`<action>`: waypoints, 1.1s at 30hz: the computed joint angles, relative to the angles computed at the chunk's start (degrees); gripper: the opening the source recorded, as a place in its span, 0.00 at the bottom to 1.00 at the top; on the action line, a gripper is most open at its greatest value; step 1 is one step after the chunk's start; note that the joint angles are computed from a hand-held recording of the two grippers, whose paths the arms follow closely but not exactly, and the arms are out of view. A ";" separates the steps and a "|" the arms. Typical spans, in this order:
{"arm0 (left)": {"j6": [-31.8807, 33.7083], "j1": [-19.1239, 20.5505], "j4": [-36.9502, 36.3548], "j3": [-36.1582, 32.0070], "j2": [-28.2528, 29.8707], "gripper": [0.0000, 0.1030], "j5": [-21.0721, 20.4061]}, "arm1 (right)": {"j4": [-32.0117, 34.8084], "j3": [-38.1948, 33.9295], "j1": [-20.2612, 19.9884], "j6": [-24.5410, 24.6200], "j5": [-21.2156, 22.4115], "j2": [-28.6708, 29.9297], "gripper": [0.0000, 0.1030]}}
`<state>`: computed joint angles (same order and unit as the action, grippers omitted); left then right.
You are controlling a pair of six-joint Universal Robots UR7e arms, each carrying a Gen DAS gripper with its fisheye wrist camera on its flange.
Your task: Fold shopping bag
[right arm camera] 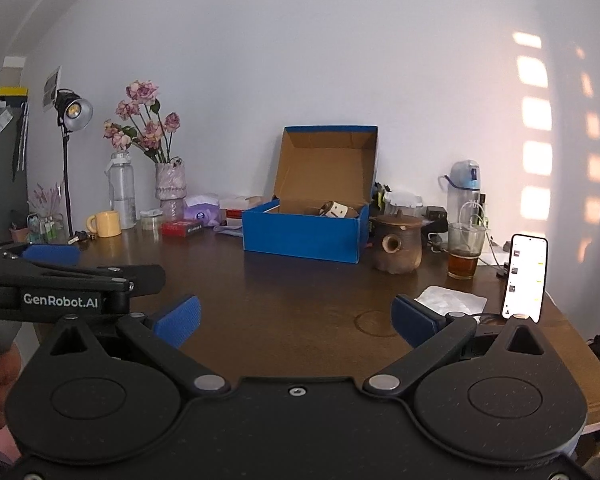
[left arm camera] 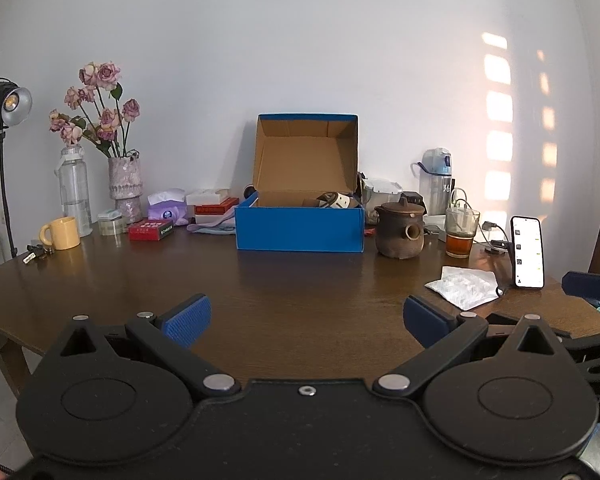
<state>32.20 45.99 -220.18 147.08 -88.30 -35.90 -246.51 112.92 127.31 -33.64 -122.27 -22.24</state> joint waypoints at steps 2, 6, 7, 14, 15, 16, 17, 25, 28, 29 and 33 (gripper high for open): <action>-0.19 0.04 0.31 -0.05 -0.03 1.00 -0.04 | -0.14 -0.09 0.04 -0.38 -0.11 0.07 1.00; -0.12 0.12 0.26 -0.10 0.21 1.00 -0.17 | -0.38 -0.08 0.06 -0.81 -0.11 0.09 1.00; -0.35 0.20 0.53 -0.17 0.19 1.00 -0.22 | -0.39 -0.06 0.08 -0.79 -0.16 0.11 1.00; -1.77 0.93 3.59 -0.08 -0.71 1.00 -1.21 | -2.54 -0.65 0.29 -2.76 -0.54 0.78 1.00; -1.69 0.92 3.52 -0.05 -0.70 1.00 -1.15 | -2.62 -0.66 0.31 -2.85 -0.54 0.83 1.00; -1.58 0.92 3.27 0.02 -0.66 1.00 -1.14 | -2.57 -0.64 0.30 -2.78 -0.49 0.84 1.00; -1.47 0.99 3.05 0.01 -0.64 1.00 -1.21 | -2.44 -0.62 0.27 -2.68 -0.46 0.82 1.00; -2.01 1.24 3.34 0.00 -0.53 1.00 -1.26 | -2.28 -0.56 -0.01 -2.65 -0.22 0.76 1.00; -1.82 1.23 3.22 0.02 -0.54 1.00 -1.36 | -2.06 -0.44 -0.17 -2.47 -0.22 0.68 1.00; -1.71 1.19 3.14 0.06 -0.60 1.00 -1.36 | -2.20 -0.44 -0.20 -2.62 -0.17 0.69 1.00; -1.97 1.36 3.31 0.04 -0.57 1.00 -1.34 | -2.20 -0.36 -0.37 -2.61 0.10 0.67 1.00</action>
<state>30.23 47.35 -216.86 147.11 -88.87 -37.25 -248.71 112.56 126.93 -36.25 -122.17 -21.57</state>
